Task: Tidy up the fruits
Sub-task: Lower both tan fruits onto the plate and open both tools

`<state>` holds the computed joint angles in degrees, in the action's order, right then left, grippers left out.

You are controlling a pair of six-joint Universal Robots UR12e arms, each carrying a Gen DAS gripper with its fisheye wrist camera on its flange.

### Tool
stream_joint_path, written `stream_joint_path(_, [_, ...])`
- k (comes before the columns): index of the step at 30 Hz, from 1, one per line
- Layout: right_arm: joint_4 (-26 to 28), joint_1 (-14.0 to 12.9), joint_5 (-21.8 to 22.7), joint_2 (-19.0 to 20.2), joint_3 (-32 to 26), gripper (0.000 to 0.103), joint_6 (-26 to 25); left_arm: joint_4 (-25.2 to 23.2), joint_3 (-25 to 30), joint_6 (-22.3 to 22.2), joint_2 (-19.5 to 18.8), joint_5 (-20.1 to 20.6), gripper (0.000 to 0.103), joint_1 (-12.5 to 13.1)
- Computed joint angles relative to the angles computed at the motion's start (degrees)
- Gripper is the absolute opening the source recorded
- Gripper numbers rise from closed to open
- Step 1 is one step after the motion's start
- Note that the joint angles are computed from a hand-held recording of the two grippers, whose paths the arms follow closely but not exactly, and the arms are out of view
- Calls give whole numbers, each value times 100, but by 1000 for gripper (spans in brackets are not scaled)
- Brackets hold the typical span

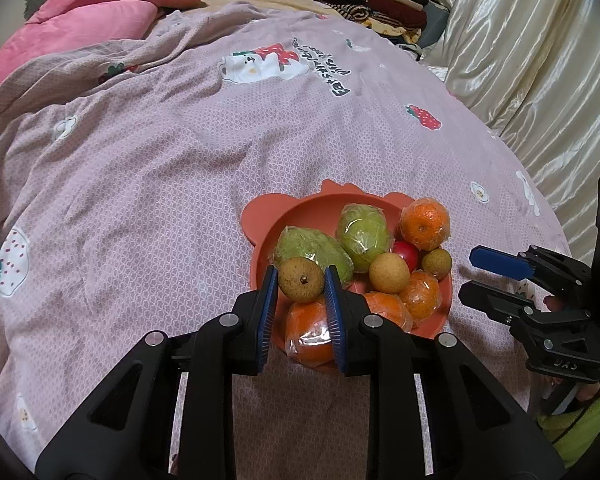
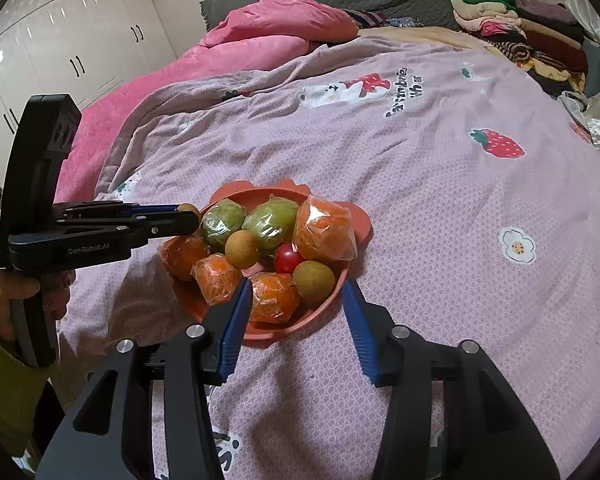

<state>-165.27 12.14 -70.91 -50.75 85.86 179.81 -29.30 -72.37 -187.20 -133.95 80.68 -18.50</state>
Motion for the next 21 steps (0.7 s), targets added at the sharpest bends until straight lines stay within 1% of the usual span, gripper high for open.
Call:
stream_joint_path(3, [-9,2,-16,-13,13,51,-5,8,-8,-15,6,-8,16,2])
stream_joint_path(15, [-1,7,-42,-32,22,56,-13,101,-56,-53,34,-3,17,13])
stream_joint_path(16, [10,9,-45,-35,21,56,-13,105,-57,-55,34,4,17,13])
stream_joint_path(18, [8,12,-56,-40,24,57,-17,131,-68,-77,38,12,24,15])
stream_joint_path(21, [6,11,-53,-43,28,58,-19,156,-79,-78,46,3,24,16])
